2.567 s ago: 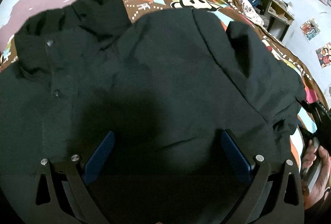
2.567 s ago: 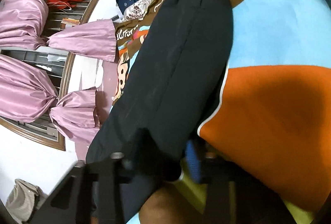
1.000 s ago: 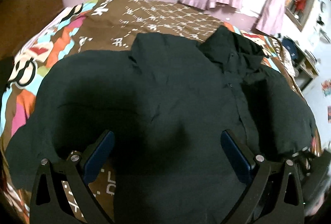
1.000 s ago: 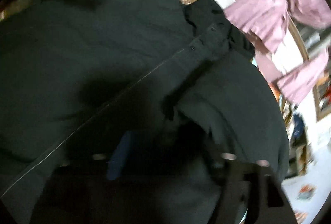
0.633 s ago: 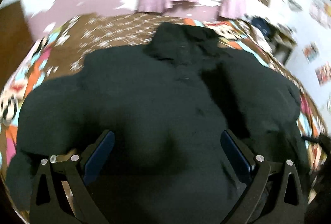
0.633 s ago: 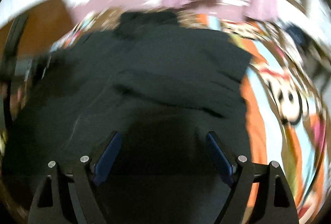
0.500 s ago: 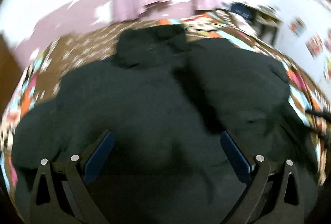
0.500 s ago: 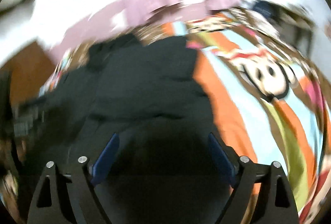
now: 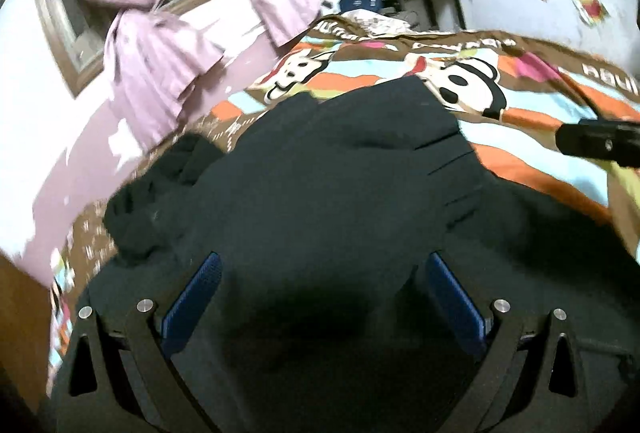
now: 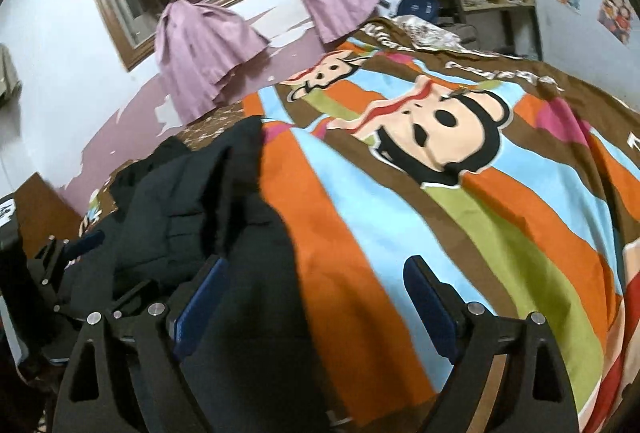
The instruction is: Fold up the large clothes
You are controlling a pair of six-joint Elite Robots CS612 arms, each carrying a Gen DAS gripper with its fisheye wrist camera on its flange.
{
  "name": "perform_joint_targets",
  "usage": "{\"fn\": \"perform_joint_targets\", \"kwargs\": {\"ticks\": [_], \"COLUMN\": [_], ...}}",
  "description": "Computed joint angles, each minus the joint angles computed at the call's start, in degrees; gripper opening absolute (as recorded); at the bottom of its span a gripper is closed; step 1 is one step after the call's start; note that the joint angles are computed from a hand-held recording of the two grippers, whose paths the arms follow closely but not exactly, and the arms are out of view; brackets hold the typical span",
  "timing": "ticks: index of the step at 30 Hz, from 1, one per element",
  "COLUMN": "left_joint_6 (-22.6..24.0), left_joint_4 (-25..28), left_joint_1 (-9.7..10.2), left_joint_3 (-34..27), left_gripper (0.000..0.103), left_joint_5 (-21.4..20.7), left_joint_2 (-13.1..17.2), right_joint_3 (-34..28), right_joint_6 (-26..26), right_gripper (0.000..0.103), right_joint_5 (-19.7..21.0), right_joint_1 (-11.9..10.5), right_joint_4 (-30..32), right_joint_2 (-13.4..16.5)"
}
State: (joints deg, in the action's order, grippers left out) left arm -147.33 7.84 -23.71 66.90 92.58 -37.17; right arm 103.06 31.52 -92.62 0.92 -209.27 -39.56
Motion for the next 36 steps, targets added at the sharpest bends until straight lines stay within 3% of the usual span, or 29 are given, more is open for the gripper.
{"fn": "perform_joint_targets", "kwargs": {"ticks": [4, 5, 10, 12, 14, 17, 21, 23, 27, 32, 36], "left_joint_6": [5.04, 6.39, 8.66, 6.86, 4.44, -3.24, -20.61, -28.61, -40.74, -45.16, -47.70], "left_joint_4": [-2.23, -2.40, -3.17, -3.26, -2.91, -2.39, -5.80, -7.55, -9.19, -3.81, -0.45], "left_joint_1": [-1.17, -1.60, -2.52, -2.25, -1.58, 0.20, 3.77, 5.40, 7.93, 10.09, 11.84], "left_joint_3": [0.64, 0.60, -0.15, -0.38, -0.71, -1.07, 0.39, 1.08, 1.84, -0.78, -1.47], "left_gripper": [0.093, 0.087, 0.055, 0.030, 0.015, 0.008, 0.007, 0.007, 0.007, 0.007, 0.007], "left_joint_5": [-1.52, -2.54, -5.73, -5.17, -4.41, 0.48, 7.56, 9.03, 6.30, 4.02, 3.66], "left_joint_2": [0.37, 0.64, 1.93, 1.96, 1.84, 0.96, -1.61, -2.53, -3.49, -1.85, -0.90], "right_joint_3": [0.45, 0.56, 1.05, 1.16, 1.20, 1.14, 0.64, 0.23, -1.29, -6.38, -12.80], "right_joint_6": [0.91, 1.13, 1.69, 1.90, 2.15, 1.60, -1.02, -2.58, -7.12, -13.67, -15.65], "right_gripper": [0.088, 0.088, 0.088, 0.088, 0.088, 0.088, 0.088, 0.088, 0.088, 0.088, 0.088], "right_joint_5": [1.07, 1.40, 2.11, 2.26, 2.46, 2.75, 2.50, 2.90, 3.06, 5.83, 10.41], "right_joint_1": [-0.77, -0.89, -1.19, -1.32, -1.36, -1.24, -0.53, -0.11, 1.23, 3.13, 4.19], "right_joint_4": [-0.79, -0.96, -2.04, -2.48, -2.51, -2.83, -2.81, -2.39, -0.96, 4.63, 14.24], "right_joint_2": [0.47, 0.50, 0.55, 0.64, 0.71, 0.80, 0.89, 0.87, 0.40, 0.56, 1.56]}}
